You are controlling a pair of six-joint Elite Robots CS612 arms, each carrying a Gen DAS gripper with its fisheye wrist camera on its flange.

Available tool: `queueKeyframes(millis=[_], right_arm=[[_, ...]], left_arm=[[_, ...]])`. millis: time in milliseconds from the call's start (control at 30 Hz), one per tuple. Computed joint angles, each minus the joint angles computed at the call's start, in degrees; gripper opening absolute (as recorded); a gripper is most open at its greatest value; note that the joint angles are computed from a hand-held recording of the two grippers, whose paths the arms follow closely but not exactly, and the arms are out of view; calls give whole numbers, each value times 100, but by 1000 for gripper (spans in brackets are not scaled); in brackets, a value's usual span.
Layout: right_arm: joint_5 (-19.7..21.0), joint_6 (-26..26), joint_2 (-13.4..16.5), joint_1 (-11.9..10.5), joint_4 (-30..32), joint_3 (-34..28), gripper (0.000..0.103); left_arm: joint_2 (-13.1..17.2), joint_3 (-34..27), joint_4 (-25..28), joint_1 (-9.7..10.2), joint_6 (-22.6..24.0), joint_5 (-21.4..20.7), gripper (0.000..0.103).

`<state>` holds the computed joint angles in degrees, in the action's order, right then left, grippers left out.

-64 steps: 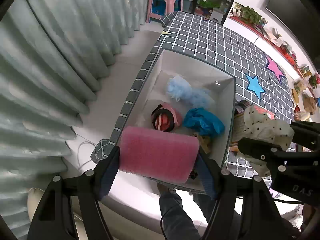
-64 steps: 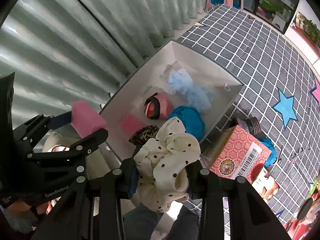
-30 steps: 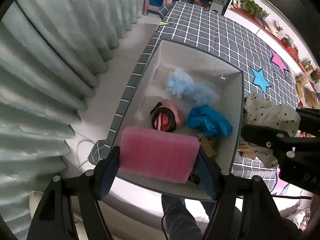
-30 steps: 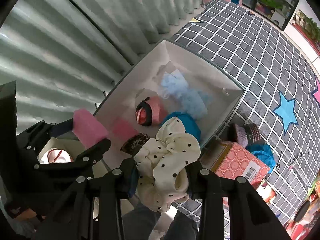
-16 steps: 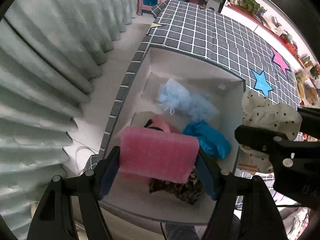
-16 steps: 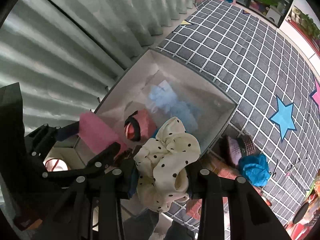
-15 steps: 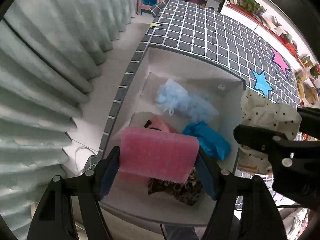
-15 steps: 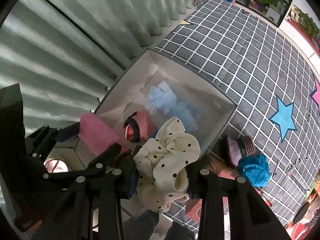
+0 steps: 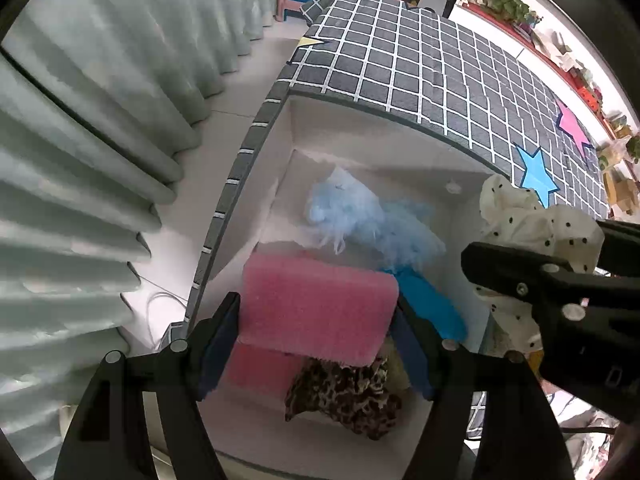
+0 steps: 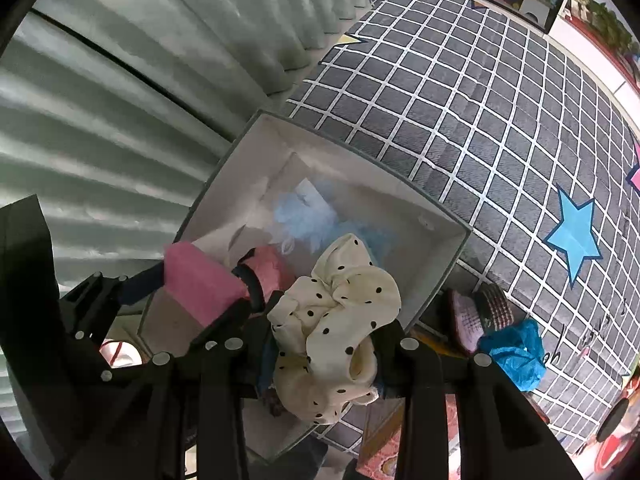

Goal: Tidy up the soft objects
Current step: 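Lower the pink sponge and polka-dot scrunchie into the white box with both tools, then open both tools and withdraw them from the box toward the pile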

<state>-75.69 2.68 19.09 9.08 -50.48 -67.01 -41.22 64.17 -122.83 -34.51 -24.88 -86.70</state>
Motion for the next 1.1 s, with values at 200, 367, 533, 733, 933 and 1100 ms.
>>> queueKeyframes(millis=[200, 367, 533, 733, 933, 1100], right_arm=[[-4, 87, -3, -6, -24, 86, 38], [45, 234, 29, -24, -8, 111, 38], [112, 303, 48, -37, -33, 114, 38], [186, 337, 56, -49, -101, 143, 38], [209, 325, 61, -48, -150, 192, 38], [287, 297, 78, -68, -158, 143, 56]], left_arm=[[98, -133, 96, -2, 3, -32, 75], [159, -228, 214, -7, -25, -33, 75], [205, -298, 314, -15, 2, -14, 76], [262, -391, 421, -1, -25, -57, 76], [326, -484, 370, 3, -13, -60, 77], [293, -403, 173, 23, 19, -221, 79]])
